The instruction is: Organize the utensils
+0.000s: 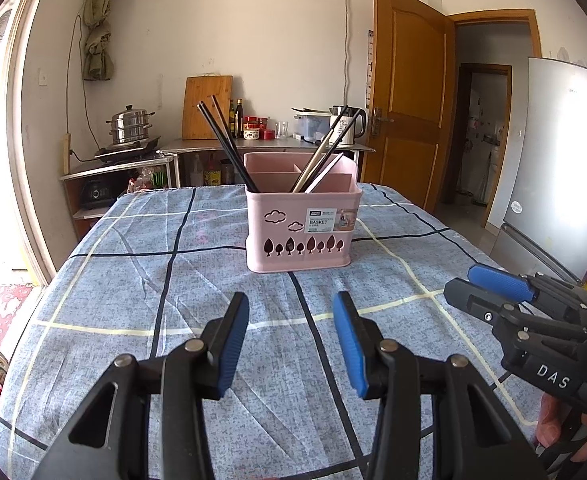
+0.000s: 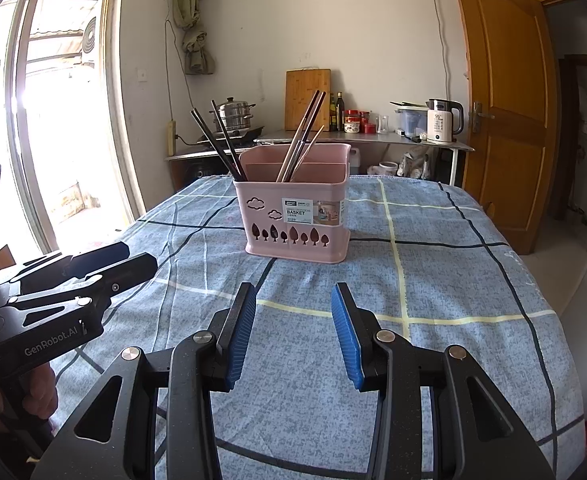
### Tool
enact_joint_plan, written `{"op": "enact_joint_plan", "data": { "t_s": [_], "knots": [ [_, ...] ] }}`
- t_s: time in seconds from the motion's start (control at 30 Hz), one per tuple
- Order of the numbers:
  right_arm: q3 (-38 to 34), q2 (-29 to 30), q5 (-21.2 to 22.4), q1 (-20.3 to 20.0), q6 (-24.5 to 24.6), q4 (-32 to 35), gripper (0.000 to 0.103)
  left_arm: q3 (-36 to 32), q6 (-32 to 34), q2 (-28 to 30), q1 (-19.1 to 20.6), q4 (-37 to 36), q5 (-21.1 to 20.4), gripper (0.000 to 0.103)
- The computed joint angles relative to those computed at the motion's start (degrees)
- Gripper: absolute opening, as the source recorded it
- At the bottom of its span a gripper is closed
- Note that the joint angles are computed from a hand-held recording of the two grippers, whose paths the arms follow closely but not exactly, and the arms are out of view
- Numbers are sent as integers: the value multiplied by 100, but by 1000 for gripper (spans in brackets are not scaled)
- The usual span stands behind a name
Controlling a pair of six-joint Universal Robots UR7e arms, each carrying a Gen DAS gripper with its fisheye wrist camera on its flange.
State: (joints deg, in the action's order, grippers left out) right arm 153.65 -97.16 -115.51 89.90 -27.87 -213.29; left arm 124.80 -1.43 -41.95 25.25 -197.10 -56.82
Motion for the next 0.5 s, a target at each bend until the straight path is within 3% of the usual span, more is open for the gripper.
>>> {"op": "enact_joint_plan", "data": {
  "t_s": [0.5],
  "knots": [
    [1, -10, 21, -11, -11, 20, 40, 7, -37, 60, -53, -99, 106, 46]
  ]
}}
